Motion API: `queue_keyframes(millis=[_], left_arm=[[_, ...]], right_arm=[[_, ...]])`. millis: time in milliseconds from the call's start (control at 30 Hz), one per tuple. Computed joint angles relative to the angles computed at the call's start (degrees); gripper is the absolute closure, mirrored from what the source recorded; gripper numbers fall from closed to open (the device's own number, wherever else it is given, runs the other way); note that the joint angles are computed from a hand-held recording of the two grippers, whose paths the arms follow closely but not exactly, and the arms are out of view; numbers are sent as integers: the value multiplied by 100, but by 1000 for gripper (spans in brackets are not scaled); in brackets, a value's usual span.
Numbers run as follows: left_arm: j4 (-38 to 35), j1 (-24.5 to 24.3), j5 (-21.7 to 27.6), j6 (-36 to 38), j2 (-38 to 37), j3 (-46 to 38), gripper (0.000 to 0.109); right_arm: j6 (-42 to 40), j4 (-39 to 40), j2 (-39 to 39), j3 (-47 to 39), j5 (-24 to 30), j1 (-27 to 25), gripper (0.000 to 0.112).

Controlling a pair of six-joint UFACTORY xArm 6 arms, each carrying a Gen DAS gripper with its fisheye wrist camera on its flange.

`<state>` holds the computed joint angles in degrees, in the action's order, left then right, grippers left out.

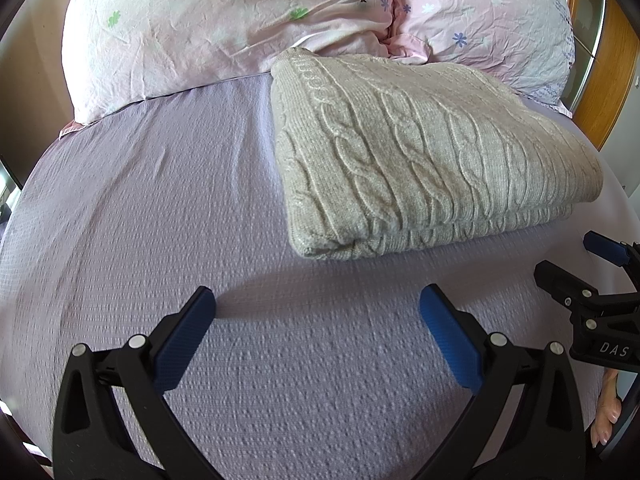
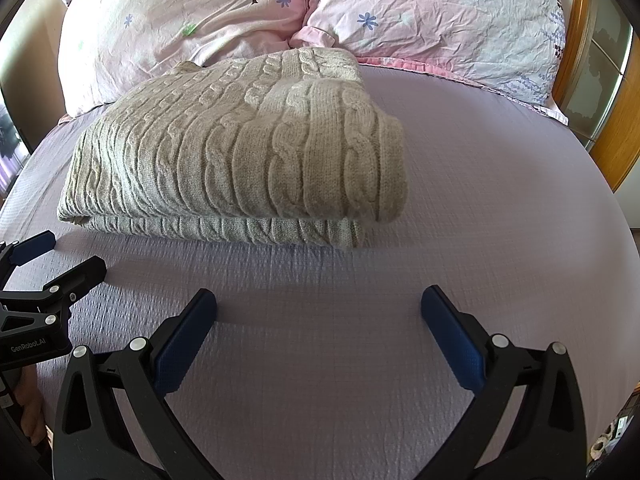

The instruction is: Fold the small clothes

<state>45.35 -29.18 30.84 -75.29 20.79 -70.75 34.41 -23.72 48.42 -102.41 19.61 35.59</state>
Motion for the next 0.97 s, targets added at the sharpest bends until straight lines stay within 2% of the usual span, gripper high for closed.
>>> queue_keyframes(millis=[967], left_arm=[[14,-13,13,-29,-5,6,7]], right_arm=[[-163,97,3,-8,-24,24,11]])
